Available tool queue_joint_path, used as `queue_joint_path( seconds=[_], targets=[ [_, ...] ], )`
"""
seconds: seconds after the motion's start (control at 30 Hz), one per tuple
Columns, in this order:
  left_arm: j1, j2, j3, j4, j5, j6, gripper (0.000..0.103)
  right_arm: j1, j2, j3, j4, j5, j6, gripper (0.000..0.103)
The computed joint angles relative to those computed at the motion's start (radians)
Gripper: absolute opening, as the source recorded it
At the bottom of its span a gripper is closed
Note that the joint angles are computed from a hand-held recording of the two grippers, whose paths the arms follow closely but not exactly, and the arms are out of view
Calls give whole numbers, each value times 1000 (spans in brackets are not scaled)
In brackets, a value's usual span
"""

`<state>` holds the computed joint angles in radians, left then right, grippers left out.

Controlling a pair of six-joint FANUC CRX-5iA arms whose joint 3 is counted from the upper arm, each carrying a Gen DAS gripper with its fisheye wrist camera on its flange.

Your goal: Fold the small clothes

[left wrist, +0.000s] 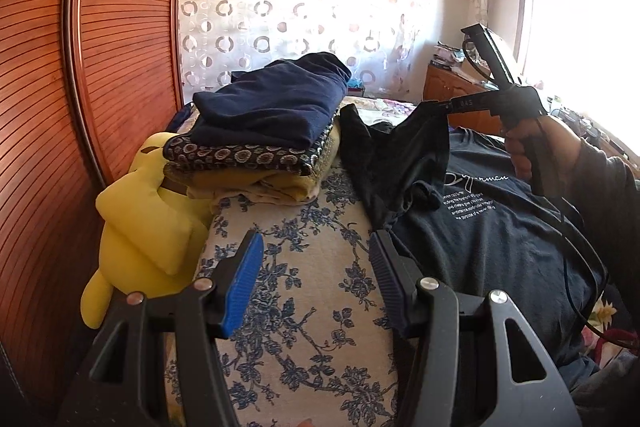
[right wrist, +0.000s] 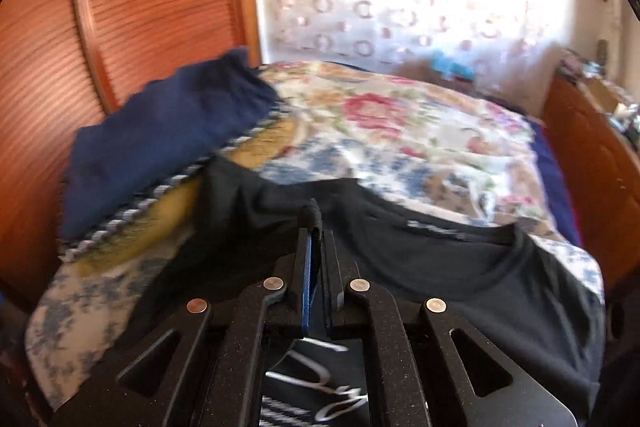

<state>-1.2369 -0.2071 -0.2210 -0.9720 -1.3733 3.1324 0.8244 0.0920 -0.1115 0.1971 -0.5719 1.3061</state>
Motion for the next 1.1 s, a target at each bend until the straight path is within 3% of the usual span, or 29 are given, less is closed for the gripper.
queue_joint_path(
  seconds=[0.03, 0.07, 0.1, 0.17, 0.27, 0.4, 0.57, 0.63, 0.7, 0.73, 0.77, 0.8, 0.97, 1.1],
  targets=[
    [2, 2, 2, 1, 5, -3, 54, -2, -1, -10, 23, 5, -24, 4],
    [4, 4, 3, 2, 8, -4, 54, -6, -9, -26, 49, 12, -44, 15],
    [7, 6, 3, 4, 15, -6, 54, -1, -14, -45, 88, 22, -81, 38],
    [12, 13, 8, 8, 23, -14, 54, 7, -32, -94, 158, 53, -143, 64],
    [13, 21, 12, 11, 33, -20, 54, 16, -74, -136, 116, 70, -92, 64],
    [19, 30, 17, 15, 49, -27, 54, 10, -111, -107, -194, -11, 222, 64],
    [30, 37, 20, 23, 66, -33, 54, 31, -116, -105, -349, -103, 414, 52],
    [33, 41, 23, 27, 72, -38, 54, 52, -107, -121, -327, -97, 411, 49],
    [32, 46, 26, 30, 73, -43, 54, 74, -94, -141, -264, -93, 377, 32],
    [33, 47, 26, 32, 74, -45, 54, 92, -102, -176, -197, -59, 332, 28],
    [33, 47, 26, 33, 74, -46, 54, 98, -108, -192, -175, -44, 319, 14],
    [33, 47, 26, 34, 74, -46, 54, 95, -110, -188, -181, -55, 330, 7],
    [29, 48, 29, 32, 74, -41, 54, 61, -175, -206, -251, -88, 402, 3],
    [36, 54, 34, 37, 84, -51, 54, 63, -237, -253, -230, -89, 405, 3]
  ],
)
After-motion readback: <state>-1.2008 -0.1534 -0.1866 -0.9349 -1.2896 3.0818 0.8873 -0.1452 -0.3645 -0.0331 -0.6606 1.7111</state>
